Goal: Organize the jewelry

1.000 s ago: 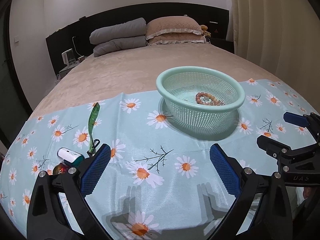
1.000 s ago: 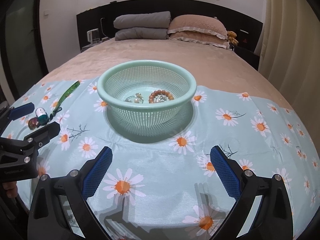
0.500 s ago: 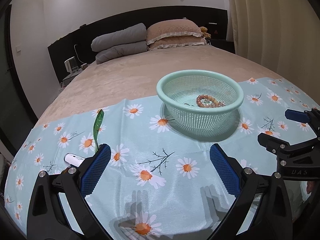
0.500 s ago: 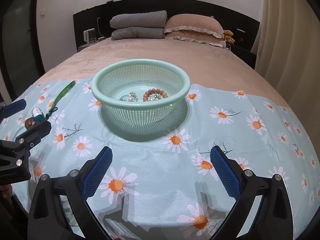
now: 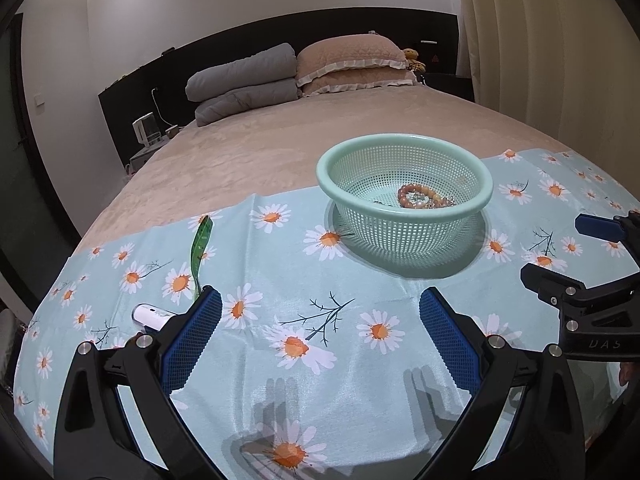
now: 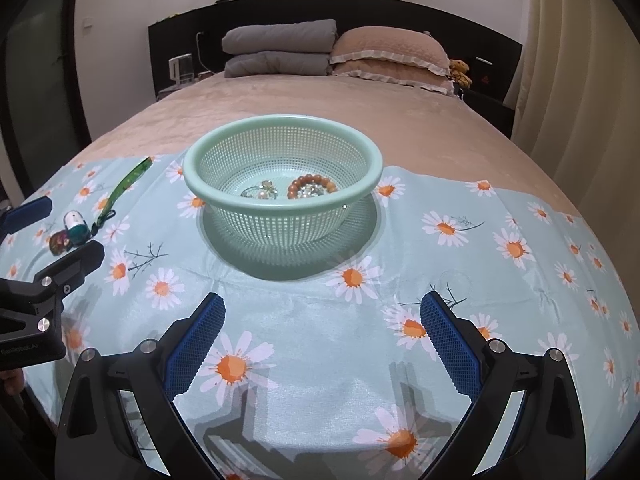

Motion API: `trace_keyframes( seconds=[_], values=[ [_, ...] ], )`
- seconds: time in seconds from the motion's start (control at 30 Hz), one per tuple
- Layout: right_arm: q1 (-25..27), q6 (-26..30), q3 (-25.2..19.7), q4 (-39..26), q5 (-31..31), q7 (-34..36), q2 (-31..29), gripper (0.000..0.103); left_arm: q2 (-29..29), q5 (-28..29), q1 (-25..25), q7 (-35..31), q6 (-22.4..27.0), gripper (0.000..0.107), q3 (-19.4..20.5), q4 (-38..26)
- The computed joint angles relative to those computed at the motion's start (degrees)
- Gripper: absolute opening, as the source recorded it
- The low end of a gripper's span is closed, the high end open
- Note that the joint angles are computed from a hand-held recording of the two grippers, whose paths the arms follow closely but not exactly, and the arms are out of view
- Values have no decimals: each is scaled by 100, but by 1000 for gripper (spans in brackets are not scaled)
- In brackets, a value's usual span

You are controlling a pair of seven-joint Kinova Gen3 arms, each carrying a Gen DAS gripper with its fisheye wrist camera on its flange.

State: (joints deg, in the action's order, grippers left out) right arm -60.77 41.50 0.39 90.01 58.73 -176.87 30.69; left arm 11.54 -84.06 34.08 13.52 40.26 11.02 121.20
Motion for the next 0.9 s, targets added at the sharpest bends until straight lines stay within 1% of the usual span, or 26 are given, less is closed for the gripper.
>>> trace_keyframes(
  seconds=[0.1,0.17,0.23,0.3,0.47,0.77,0.83,0.9],
  values=[
    [9,35,-18,-26,-38,48,9,94,66,148,-1,-149,164,97,57,-70],
    [9,22,-15,-17,-38,59,-3,94,73,69,118,-36,204,97,-50,-42],
    [8,18,-16,-13,-39,67,-3,94,33,89,5,-85,119,97,24,-31],
    [9,17,-14,-15,-42,74,-3,94,19,22,53,18,134,97,-21,-5],
    [36,-97,-14,38,-48,32,-45,94,40,23,36,-72,116,97,7,-10],
    [28,-93,-11,29,-59,96,-32,94,39,75,37,-147,83,97,-5,-12],
    [9,-39,-5,2,-63,116,-14,94,22,-6,48,-65,79,97,-12,18],
    [11,-29,-9,-7,-72,135,-7,94,22,2,50,-133,99,97,9,11]
  ],
)
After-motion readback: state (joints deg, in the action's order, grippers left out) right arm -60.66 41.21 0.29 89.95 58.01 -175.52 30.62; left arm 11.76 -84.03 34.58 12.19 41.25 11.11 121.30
